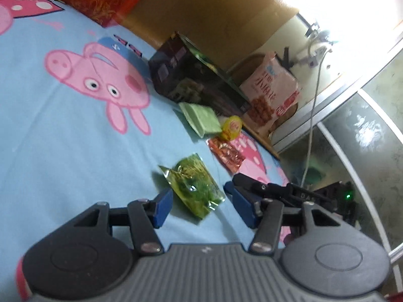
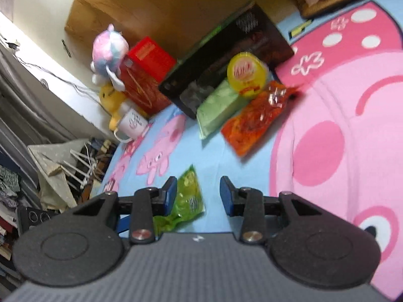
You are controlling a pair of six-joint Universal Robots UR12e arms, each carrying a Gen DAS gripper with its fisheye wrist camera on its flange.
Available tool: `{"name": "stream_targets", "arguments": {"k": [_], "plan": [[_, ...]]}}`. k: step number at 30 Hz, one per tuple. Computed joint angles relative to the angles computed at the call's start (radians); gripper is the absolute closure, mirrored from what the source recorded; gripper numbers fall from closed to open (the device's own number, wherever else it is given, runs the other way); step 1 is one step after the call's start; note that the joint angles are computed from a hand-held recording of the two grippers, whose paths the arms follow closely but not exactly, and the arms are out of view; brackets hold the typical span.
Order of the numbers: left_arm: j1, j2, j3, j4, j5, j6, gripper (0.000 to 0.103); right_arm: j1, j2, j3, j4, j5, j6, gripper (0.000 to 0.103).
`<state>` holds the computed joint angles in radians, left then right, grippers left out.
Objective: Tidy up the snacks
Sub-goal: 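Grasp the small green bag with the right gripper and lift it, then carry the green bag into the black box and release it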
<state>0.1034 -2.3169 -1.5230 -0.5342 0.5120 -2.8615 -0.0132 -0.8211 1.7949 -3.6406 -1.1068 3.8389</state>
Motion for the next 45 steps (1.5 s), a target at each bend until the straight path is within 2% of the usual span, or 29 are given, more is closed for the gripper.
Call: {"name": "stream_targets", "arguments": {"k": [2,4,6,7,9,10,16,18,21,23,25,26,29,32,34,39,42,45], "plan": [[-0.008,-0.007,0.01,0.001,0.026,-0.023,0.054,0.006,0.005,-0.012,0.016,0.003,-0.016,0.07],[-0.01,-0.016,0.019,0.009,0.022,-0.041,0.054,0.01,0.011,-0.023,0.025,0.012,-0.011,0.074],[-0.011,-0.022,0.028,0.012,0.023,-0.054,0.058,0.01,0.019,-0.033,0.033,0.038,0.007,0.085],[-0.012,-0.023,0.028,0.025,0.031,-0.064,0.062,0.011,0.021,-0.036,0.042,0.055,0.004,0.087],[-0.015,-0.024,0.032,0.038,0.065,-0.071,0.083,0.015,0.026,-0.041,0.04,0.079,-0.001,0.09],[-0.012,-0.028,0.037,0.027,0.061,-0.07,0.083,0.019,0.025,-0.039,0.035,0.069,-0.01,0.089],[0.013,-0.05,0.075,-0.133,-0.053,-0.031,0.085,0.028,0.02,-0.029,0.014,0.04,-0.049,0.086],[0.024,-0.054,0.082,-0.193,-0.12,0.006,0.085,0.026,0.025,-0.03,-0.009,0.05,-0.041,0.075],[0.034,-0.056,0.081,-0.18,-0.173,-0.002,0.085,0.018,0.039,-0.037,-0.051,0.091,-0.006,0.063],[0.034,-0.054,0.083,-0.188,-0.178,0.009,0.085,0.012,0.053,-0.049,-0.084,0.14,0.039,0.061],[0.031,-0.051,0.087,-0.229,-0.179,0.045,0.085,0.005,0.069,-0.065,-0.107,0.202,0.081,0.067],[0.028,-0.05,0.085,-0.202,-0.163,0.029,0.085,0.006,0.069,-0.068,-0.097,0.215,0.075,0.085],[0.017,-0.053,0.109,-0.222,-0.141,0.05,0.085,0.017,0.046,-0.06,-0.06,0.16,-0.006,0.093],[0.002,-0.063,0.151,-0.216,-0.132,0.056,0.085,0.02,0.029,-0.061,-0.053,0.104,-0.055,0.093],[-0.016,-0.074,0.186,-0.164,-0.115,0.037,0.085,0.02,0.019,-0.072,-0.037,0.059,-0.1,0.093],[-0.069,-0.128,0.313,0.022,-0.037,-0.069,0.082,0.014,0.016,-0.14,-0.004,-0.058,-0.168,0.093],[-0.102,-0.168,0.399,0.124,0.049,-0.128,0.08,0.008,0.031,-0.203,0.028,-0.111,-0.188,0.093],[-0.129,-0.202,0.464,0.179,0.134,-0.15,0.078,0.01,0.049,-0.262,0.071,-0.185,-0.246,0.093]]}}
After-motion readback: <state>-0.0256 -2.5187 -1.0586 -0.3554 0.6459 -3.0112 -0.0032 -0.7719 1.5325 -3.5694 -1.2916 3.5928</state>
